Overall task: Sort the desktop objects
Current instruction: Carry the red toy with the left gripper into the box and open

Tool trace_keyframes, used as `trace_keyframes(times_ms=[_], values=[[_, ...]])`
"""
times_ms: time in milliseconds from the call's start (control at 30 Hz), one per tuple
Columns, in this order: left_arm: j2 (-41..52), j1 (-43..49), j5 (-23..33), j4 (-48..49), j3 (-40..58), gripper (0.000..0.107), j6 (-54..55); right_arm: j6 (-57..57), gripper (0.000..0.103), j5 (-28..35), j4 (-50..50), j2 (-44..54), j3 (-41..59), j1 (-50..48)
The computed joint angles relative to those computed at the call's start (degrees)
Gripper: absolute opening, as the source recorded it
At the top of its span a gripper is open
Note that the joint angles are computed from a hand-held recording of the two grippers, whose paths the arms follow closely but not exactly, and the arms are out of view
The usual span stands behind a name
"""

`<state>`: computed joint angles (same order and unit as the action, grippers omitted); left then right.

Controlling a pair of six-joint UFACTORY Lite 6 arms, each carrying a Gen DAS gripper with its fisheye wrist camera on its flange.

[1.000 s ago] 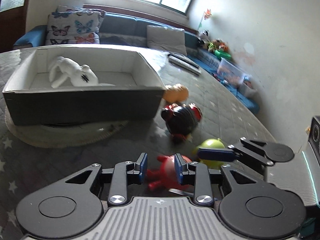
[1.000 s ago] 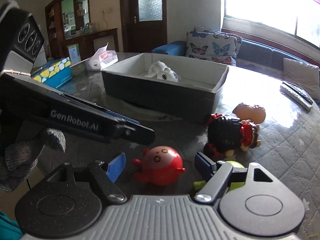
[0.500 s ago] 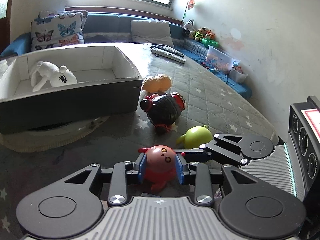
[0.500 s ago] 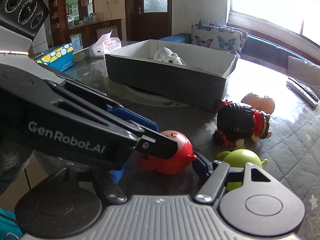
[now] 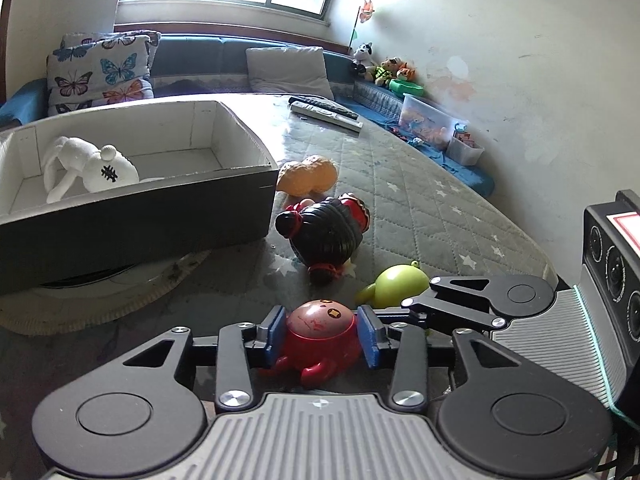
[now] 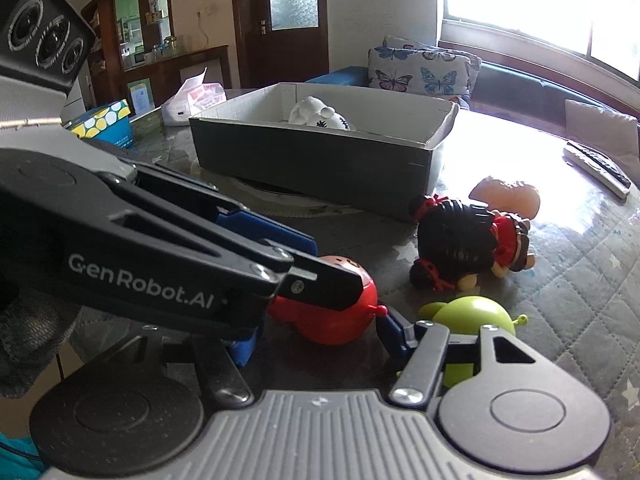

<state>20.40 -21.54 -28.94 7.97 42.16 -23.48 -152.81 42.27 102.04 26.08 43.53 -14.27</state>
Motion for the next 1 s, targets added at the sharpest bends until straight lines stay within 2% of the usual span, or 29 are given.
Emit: trace_keyframes(times_ms=[167,367,667,700,1000], values=[[2.02,0.11,-0.91,0.55,1.24,0.049,1.64,1.11,0.061,0.3,0.22,0.98,0.99,0.11],[4.09,2.17,-1.44,7.71,2.23,0.051,-5.87,1.47,0.061,0.63,-0.02,1.49,1.46,0.03],[-0.92,1.29,-1.29,0.86,-0.79,0.051,-0.3,2.34,0.059,2.61,-0.46,-1.07,0.47,0.36],[-1.78,1.35,-1.13,0.11,-0.93,0.051,0.31,2.1,0.055,2.78,0.16,-1.97,0.25,0.62],[-5.02,4.8,2.08,1.48,4.42,0.051,2.79,7.74,0.053,3.22,1.1,-4.26,6.44,4.12]])
